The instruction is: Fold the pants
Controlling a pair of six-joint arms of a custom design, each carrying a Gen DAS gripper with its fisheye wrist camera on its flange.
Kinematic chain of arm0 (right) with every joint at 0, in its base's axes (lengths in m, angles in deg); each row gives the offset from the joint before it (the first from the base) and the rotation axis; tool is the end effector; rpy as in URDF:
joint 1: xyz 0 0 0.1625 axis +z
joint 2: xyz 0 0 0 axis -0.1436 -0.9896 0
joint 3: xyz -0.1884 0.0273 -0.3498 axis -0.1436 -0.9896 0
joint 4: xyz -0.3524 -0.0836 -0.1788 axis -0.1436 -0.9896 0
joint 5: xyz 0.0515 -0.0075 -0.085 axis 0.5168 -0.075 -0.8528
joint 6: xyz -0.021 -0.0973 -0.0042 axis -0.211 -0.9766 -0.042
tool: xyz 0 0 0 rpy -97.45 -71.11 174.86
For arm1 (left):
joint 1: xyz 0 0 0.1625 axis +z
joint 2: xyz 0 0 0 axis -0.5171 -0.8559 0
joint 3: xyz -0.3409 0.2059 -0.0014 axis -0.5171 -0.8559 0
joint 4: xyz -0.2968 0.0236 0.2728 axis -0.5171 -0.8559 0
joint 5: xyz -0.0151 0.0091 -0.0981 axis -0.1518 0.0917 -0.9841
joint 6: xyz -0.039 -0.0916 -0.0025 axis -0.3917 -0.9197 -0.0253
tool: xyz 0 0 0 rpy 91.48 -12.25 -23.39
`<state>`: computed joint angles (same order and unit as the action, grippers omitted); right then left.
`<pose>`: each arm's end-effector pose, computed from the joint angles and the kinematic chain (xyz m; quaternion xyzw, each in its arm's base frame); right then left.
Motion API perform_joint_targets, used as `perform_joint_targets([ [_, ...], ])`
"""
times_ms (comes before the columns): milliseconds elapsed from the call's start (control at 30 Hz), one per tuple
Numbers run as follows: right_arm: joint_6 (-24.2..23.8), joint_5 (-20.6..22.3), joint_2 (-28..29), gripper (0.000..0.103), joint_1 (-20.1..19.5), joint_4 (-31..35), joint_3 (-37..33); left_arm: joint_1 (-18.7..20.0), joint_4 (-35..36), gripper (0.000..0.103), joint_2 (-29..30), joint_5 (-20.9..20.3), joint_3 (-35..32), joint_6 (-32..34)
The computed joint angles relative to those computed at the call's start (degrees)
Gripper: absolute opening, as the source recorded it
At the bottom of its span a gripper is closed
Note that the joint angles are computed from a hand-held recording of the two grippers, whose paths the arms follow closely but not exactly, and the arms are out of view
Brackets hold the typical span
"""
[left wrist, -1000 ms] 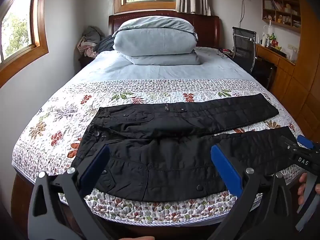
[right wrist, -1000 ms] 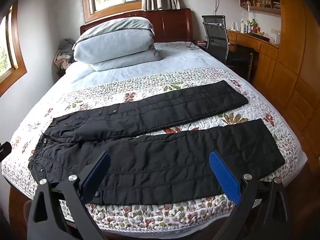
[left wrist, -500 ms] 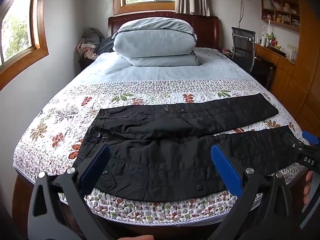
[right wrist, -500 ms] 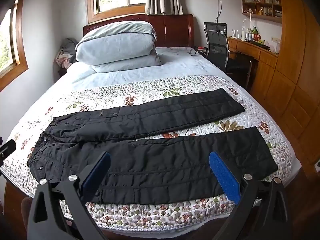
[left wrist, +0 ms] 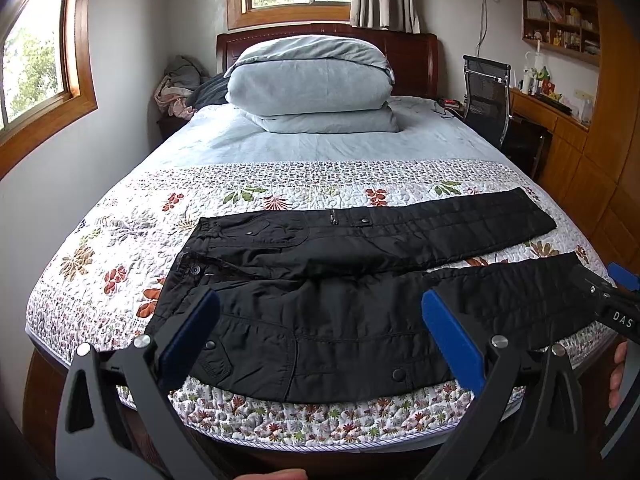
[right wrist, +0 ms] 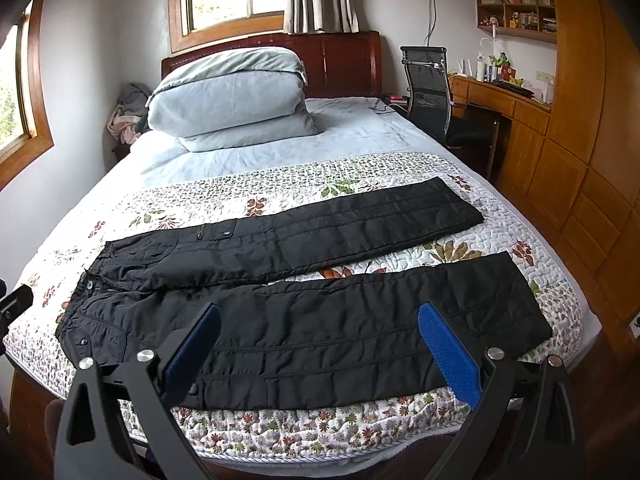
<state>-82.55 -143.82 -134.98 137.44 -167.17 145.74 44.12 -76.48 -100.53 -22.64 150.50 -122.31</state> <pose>0.3794 -0.3737 0.3096 0.2119 -0.8502 0.3770 0.3001 -0.2698 -0.2868 0.4155 0.0624 0.8058 -0.4307 0.4015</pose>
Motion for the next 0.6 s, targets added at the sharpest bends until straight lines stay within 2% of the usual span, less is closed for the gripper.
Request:
perform_joint_targets([
  [600,0.0,-0.3,-0.2,0.100,-0.1,-0.1,0.1,0.2,-1.7,0.100,0.0,0.1,0.5,1.4],
])
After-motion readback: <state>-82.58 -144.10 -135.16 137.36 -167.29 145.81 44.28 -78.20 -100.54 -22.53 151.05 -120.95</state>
